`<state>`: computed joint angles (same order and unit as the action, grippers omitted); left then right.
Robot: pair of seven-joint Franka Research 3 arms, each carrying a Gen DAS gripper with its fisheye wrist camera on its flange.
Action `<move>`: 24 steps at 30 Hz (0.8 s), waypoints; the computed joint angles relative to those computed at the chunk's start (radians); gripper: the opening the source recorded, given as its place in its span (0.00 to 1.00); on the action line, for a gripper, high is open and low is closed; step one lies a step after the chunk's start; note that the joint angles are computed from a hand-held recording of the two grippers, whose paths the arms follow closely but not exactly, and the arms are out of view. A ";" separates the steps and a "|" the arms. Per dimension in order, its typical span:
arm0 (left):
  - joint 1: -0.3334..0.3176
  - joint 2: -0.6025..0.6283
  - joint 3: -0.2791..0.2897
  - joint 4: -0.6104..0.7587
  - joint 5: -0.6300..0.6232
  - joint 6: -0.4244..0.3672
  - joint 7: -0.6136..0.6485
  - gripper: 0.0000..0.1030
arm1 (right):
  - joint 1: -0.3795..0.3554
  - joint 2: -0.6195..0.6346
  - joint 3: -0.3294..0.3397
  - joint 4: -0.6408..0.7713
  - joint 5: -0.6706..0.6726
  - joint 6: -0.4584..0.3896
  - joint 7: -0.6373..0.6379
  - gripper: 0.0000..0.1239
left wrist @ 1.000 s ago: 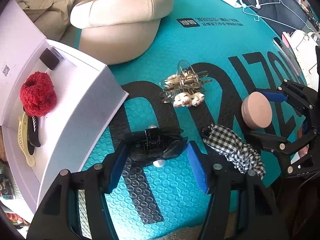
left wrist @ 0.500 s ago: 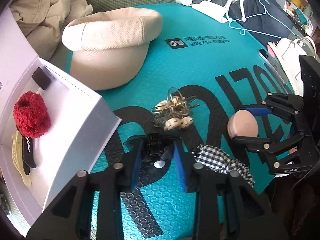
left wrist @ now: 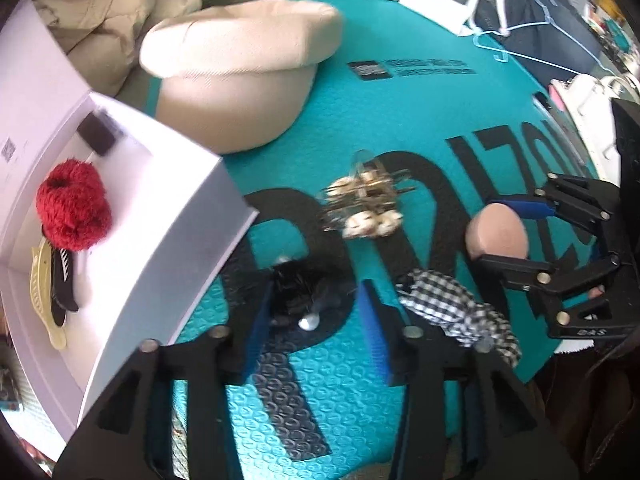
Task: Organize objects
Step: 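Lift the black bow clip and pink compact off the mat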
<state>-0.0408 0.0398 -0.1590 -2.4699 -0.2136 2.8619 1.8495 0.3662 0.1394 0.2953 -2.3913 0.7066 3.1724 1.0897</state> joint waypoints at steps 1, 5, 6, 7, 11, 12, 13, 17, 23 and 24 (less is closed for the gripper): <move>0.001 0.012 0.008 0.011 0.032 -0.020 -0.040 0.49 | -0.005 0.000 0.006 0.001 0.007 0.000 -0.008 0.42; 0.015 0.015 -0.004 0.013 -0.034 -0.012 0.008 0.49 | -0.046 0.001 0.056 0.007 0.097 0.000 -0.090 0.42; 0.014 0.015 -0.003 0.013 -0.023 -0.010 -0.003 0.49 | -0.042 0.002 0.052 0.011 0.105 -0.002 -0.096 0.42; 0.014 0.013 -0.005 0.011 -0.029 -0.008 0.004 0.49 | -0.039 0.002 0.049 0.012 0.115 -0.003 -0.105 0.42; 0.011 -0.006 -0.015 -0.007 -0.121 0.027 0.087 0.49 | -0.015 0.003 0.025 0.016 0.119 -0.007 -0.109 0.42; 0.007 -0.008 -0.012 -0.010 -0.116 0.042 0.079 0.49 | -0.014 0.004 0.025 0.017 0.124 -0.008 -0.114 0.42; 0.004 -0.008 -0.008 -0.010 -0.103 0.057 0.062 0.49 | -0.014 0.004 0.025 0.019 0.130 -0.008 -0.119 0.42; 0.009 0.025 -0.005 0.030 -0.084 0.045 0.023 0.53 | -0.003 0.006 0.012 0.022 0.127 -0.011 -0.118 0.42; 0.014 0.054 -0.014 0.059 0.012 0.051 -0.017 0.41 | 0.003 0.015 0.005 0.030 0.119 -0.009 -0.113 0.42; 0.016 0.061 -0.017 0.065 0.021 0.041 -0.024 0.32 | 0.001 0.013 0.006 0.028 0.118 -0.009 -0.112 0.42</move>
<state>-0.0248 0.1005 -0.1755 -2.4045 -0.1927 2.9025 1.8260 0.3674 0.1527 0.3017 -2.3631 0.8250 3.1634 0.9780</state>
